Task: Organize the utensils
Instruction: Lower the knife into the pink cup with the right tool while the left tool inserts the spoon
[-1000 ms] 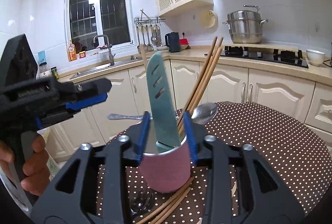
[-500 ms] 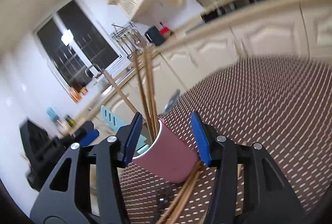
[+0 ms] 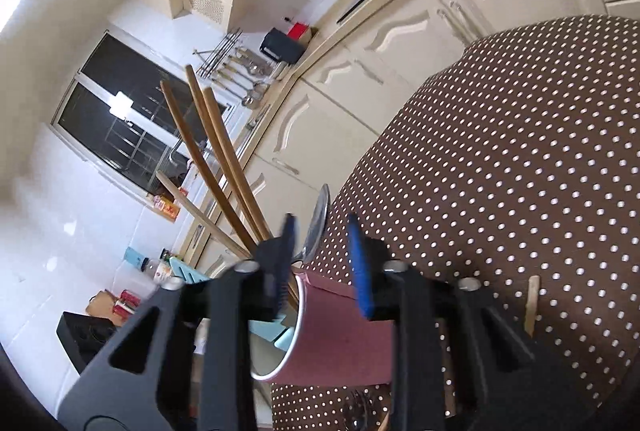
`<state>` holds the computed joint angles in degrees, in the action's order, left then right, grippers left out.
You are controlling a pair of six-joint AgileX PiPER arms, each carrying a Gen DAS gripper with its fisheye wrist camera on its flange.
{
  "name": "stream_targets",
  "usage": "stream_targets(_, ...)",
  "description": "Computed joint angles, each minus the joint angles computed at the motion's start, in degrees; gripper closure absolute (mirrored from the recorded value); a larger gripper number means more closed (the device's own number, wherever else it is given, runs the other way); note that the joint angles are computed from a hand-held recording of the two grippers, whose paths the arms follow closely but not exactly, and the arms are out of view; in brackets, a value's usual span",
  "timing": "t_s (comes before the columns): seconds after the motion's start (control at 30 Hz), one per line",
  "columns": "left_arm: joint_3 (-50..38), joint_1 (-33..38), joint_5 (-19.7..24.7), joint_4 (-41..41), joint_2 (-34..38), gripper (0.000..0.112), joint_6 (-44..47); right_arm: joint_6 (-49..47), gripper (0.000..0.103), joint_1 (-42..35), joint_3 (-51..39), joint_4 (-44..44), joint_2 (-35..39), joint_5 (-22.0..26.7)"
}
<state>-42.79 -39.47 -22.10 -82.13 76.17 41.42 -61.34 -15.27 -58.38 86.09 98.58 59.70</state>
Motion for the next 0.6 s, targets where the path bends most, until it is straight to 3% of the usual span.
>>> stream_targets(0.07,-0.63,-0.06,0.17,-0.89,0.44,0.067,0.97,-0.73,0.097,0.05,-0.08,0.53,0.02,0.15)
stream_targets(0.17,-1.04,-0.78,-0.42,-2.11,0.34,0.067,2.21,-3.65,0.1,-0.38,1.1,2.51,-2.58,-1.06)
stream_targets(0.6,-2.64,-7.44,-7.78,-12.42,-2.78,0.063,12.95,-12.16,0.1,-3.39,1.73,7.46,-17.71,-7.69)
